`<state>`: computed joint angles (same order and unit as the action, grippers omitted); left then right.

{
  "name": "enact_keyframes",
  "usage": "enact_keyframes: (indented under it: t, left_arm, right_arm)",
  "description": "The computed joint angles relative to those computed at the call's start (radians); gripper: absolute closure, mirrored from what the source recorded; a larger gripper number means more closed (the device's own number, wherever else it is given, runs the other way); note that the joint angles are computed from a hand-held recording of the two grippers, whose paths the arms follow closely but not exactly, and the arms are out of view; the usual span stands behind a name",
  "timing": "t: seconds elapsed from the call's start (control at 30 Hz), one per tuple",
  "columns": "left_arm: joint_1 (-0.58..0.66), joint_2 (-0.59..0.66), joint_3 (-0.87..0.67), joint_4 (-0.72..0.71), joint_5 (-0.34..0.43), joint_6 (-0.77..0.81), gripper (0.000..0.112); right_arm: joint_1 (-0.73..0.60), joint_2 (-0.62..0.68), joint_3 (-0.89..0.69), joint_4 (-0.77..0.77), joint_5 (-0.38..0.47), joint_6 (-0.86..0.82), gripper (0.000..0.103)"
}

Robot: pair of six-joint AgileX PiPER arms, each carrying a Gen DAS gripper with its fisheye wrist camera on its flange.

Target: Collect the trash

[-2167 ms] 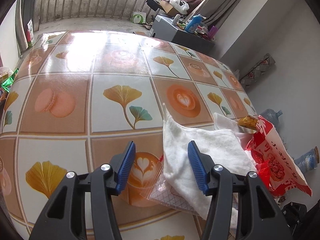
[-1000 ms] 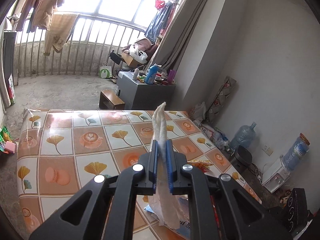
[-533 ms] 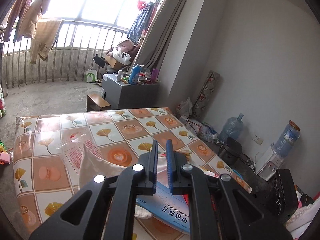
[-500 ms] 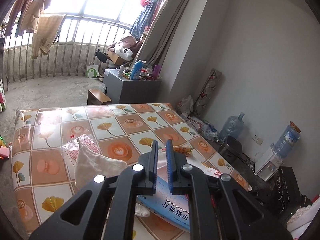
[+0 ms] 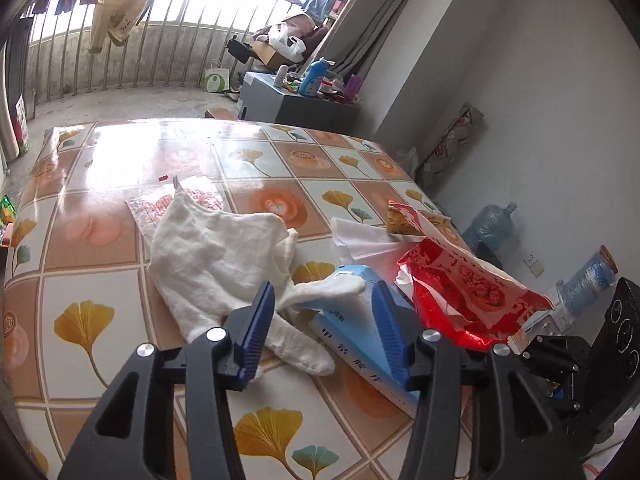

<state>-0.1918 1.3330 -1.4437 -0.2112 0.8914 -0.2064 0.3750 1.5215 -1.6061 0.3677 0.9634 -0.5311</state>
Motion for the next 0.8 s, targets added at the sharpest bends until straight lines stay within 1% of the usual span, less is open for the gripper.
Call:
enact_keyframes:
  t: [0.07, 0.17, 0.33, 0.43, 0.5, 0.53, 0.6, 0.7, 0.8]
  left_arm:
    - [-0.047, 0.047, -0.037, 0.048, -0.003, 0.002, 0.058]
    - [-0.068, 0.101, -0.068, 0.071, -0.011, 0.002, 0.058]
    - [-0.079, 0.171, -0.121, 0.142, 0.030, -0.048, 0.058]
    - [-0.058, 0.171, -0.109, 0.119, 0.023, -0.043, 0.067]
    - [-0.051, 0.167, -0.101, 0.114, 0.014, -0.039, 0.077]
    - [-0.048, 0.168, -0.103, 0.115, 0.014, -0.040, 0.080]
    - [-0.044, 0.164, -0.096, 0.126, 0.004, -0.053, 0.095]
    - [-0.025, 0.145, -0.079, 0.119, -0.023, -0.060, 0.103]
    - [-0.015, 0.121, -0.088, 0.140, -0.026, -0.080, 0.104]
  right_arm:
    - [0.000, 0.005, -0.008, -0.006, 0.004, 0.007, 0.098]
    - [0.003, 0.006, -0.008, -0.012, 0.004, 0.015, 0.098]
    - [0.005, 0.007, -0.008, -0.012, 0.002, 0.010, 0.098]
    - [0.010, 0.002, 0.001, -0.016, -0.006, 0.010, 0.098]
    - [0.011, -0.002, 0.006, -0.013, -0.012, 0.005, 0.098]
    - [0.014, -0.006, 0.012, -0.015, -0.016, 0.006, 0.098]
    - [0.017, -0.014, 0.021, -0.018, -0.024, 0.007, 0.098]
    - [0.014, -0.022, 0.027, -0.010, -0.029, 0.001, 0.098]
    - [0.012, -0.039, 0.039, 0.001, -0.045, -0.018, 0.098]
